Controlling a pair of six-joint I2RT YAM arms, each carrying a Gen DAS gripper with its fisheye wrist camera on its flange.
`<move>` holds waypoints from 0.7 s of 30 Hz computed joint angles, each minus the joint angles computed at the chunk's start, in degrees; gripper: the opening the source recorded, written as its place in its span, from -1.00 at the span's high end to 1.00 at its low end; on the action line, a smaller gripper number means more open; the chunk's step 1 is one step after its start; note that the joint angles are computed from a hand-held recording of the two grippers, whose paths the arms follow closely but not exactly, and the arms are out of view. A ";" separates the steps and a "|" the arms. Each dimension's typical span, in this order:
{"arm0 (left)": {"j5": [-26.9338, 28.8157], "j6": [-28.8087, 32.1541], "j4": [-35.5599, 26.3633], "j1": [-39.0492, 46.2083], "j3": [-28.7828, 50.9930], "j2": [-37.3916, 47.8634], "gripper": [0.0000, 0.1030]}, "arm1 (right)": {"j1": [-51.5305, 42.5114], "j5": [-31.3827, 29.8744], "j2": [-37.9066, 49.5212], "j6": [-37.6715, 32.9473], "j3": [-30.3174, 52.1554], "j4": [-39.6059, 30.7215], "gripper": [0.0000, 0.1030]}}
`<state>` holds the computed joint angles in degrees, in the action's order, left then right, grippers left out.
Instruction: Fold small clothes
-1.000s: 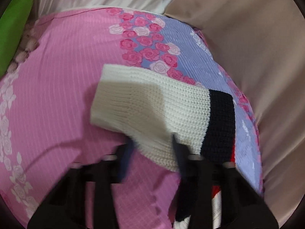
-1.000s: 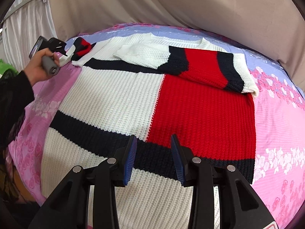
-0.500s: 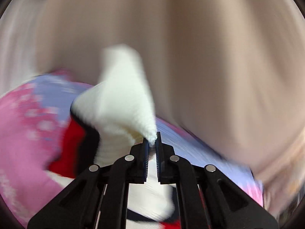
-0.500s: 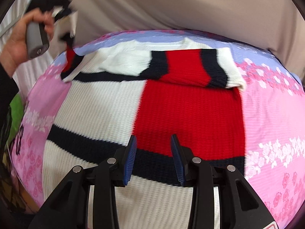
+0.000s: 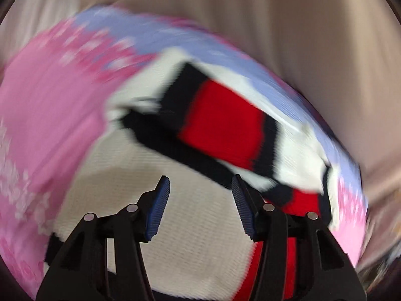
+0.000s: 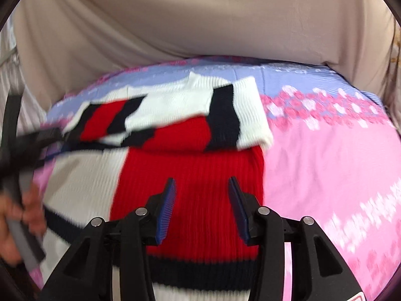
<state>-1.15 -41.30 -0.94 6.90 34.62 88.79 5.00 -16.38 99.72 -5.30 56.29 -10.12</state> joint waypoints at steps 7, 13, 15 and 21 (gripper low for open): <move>12.36 -4.05 8.05 17.47 2.19 7.83 0.02 | 2.48 -2.04 20.48 9.53 22.96 -2.14 0.16; 18.49 -8.69 12.31 22.23 5.12 14.15 0.10 | 3.90 -3.46 32.50 16.84 37.26 -7.65 0.16; 17.12 -7.80 10.75 21.83 6.42 14.42 0.60 | 3.96 -5.53 33.88 20.25 38.03 -6.73 0.31; 11.43 -2.80 5.38 20.23 8.86 12.81 0.78 | 3.06 -7.48 25.94 22.45 31.07 5.01 0.91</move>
